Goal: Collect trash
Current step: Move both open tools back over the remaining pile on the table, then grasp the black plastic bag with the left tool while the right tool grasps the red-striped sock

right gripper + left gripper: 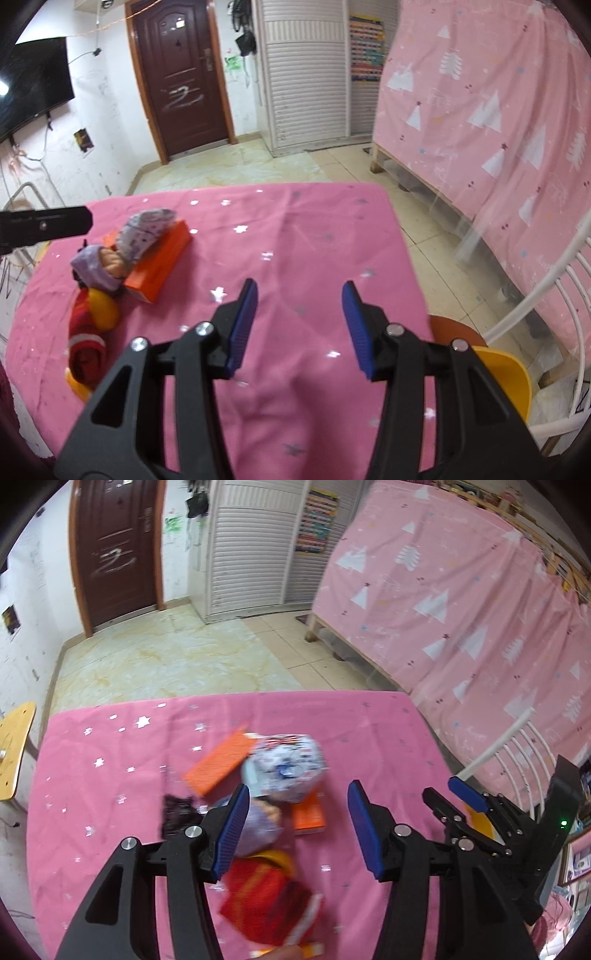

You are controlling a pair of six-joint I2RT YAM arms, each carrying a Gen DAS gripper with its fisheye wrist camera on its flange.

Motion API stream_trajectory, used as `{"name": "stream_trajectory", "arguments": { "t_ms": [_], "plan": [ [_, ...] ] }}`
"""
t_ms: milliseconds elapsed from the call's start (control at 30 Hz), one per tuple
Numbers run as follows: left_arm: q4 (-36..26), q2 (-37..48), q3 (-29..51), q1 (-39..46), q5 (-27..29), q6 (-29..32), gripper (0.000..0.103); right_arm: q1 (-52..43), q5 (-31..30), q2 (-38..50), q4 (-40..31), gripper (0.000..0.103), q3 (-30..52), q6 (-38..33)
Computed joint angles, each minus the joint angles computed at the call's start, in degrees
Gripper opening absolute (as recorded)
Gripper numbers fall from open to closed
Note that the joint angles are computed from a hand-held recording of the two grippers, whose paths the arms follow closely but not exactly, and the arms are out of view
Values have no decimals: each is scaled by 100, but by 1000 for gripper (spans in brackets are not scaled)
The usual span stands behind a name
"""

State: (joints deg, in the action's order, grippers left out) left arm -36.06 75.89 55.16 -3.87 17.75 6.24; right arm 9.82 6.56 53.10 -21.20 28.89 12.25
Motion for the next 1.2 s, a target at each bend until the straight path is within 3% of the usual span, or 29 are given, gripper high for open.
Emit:
{"name": "stream_trajectory", "arguments": {
  "t_ms": [367, 467, 800, 900, 1200],
  "plan": [
    [35, 590, 111, 1315, 323, 602, 48, 1158, 312, 593, 113, 46, 424, 445],
    [86, 775, 130, 1524, 362, 699, 48, 1323, 212, 636, 149, 54, 458, 540],
    [172, 1308, 97, 1751, 483, 808, 48, 2055, -231, 654, 82, 58, 583, 729],
    [165, 1424, 66, 1793, 545, 854, 48, 2399, -238, 799, 128, 66, 616, 789],
    [399, 1406, -251, 1697, 567, 720, 48, 2947, -228, 1379, 258, 67, 773, 940]
  ]
}}
